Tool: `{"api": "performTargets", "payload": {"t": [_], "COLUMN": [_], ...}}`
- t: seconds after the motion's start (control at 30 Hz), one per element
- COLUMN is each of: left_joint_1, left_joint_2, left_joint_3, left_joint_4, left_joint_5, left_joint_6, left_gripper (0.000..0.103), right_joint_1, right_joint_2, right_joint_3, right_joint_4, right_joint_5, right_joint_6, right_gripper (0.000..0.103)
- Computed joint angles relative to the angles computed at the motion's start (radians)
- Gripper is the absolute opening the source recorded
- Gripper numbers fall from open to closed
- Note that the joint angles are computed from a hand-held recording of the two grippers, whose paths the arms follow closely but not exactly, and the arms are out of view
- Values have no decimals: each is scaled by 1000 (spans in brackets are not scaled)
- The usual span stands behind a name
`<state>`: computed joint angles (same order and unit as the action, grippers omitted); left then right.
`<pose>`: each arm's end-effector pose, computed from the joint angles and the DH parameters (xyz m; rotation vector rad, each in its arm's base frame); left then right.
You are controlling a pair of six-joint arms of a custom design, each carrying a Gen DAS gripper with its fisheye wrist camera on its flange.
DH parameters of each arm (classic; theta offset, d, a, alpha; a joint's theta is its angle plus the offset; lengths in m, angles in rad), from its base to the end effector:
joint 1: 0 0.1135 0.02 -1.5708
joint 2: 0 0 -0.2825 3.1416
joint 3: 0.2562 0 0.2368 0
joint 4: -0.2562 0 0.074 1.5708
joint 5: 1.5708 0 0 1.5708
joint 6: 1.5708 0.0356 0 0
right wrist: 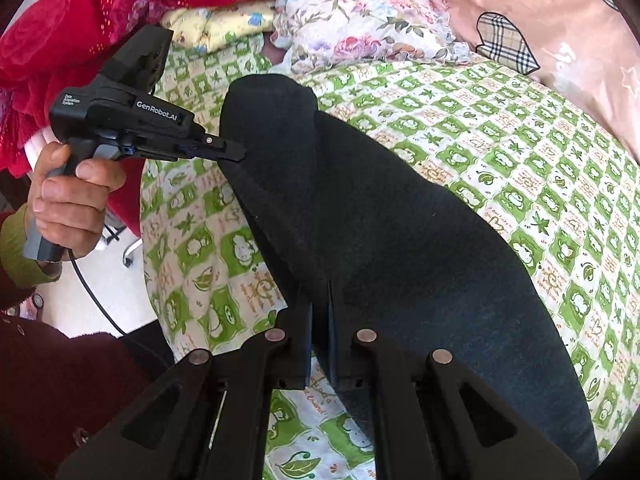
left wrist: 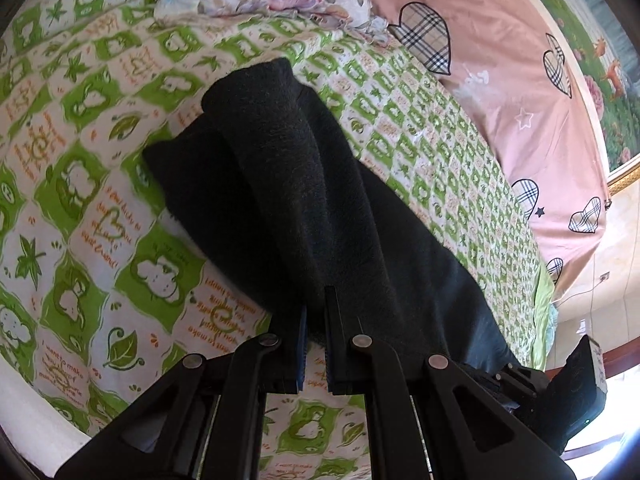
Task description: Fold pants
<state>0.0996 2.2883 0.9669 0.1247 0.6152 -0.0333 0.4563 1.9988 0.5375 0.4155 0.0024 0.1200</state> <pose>0.3584 0.0152 0.0232 -0.0169 2.6408 -0.8205 0.2486 0.1219 0.0545 -0.4394 2.5936 0.1978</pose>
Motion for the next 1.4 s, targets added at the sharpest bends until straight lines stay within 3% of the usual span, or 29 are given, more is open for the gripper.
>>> {"api": "performTargets", "payload": {"t": [0.17,0.27,0.33,0.37,0.4,0.5,0.7,0.87,1.0,1.17,1.4], "left_joint_1": [13,22,32,34,38,60,79,51,51,57,41], "left_joint_2": [27,6,-18,-32,-46,-66,-51,-34,5,57,93], "left_joint_3": [6,-15,-39,-49,-58,-57,58,130,186,226,242], "left_joint_4": [-13,-22,-18,-19,-15,-31,-169,-209,-234,-233,-180], "left_joint_5": [0,-27,-52,-76,-95,-111,-125,-189,-216,-221,-231], "left_joint_6": [32,63,76,80,80,79,52,-1,-26,-26,-15], "left_gripper": [7,14,23,34,45,56,77,79,79,75,65], "right_joint_1": [-5,-9,-16,-17,-18,-33,-129,-222,-335,-407,-374], "right_joint_2": [17,10,-5,-19,-33,-72,-130,-137,-67,103,325], "right_joint_3": [23,19,2,-14,-26,-48,-75,-20,82,295,570], "right_joint_4": [-34,-34,-18,0,12,27,96,83,54,-98,-396], "right_joint_5": [-10,-33,-56,-61,-64,-77,-134,-123,-176,-239,-259], "right_joint_6": [17,39,59,67,74,98,154,156,146,106,-34], "right_gripper": [9,19,43,46,46,46,46,46,46,46,43]}}
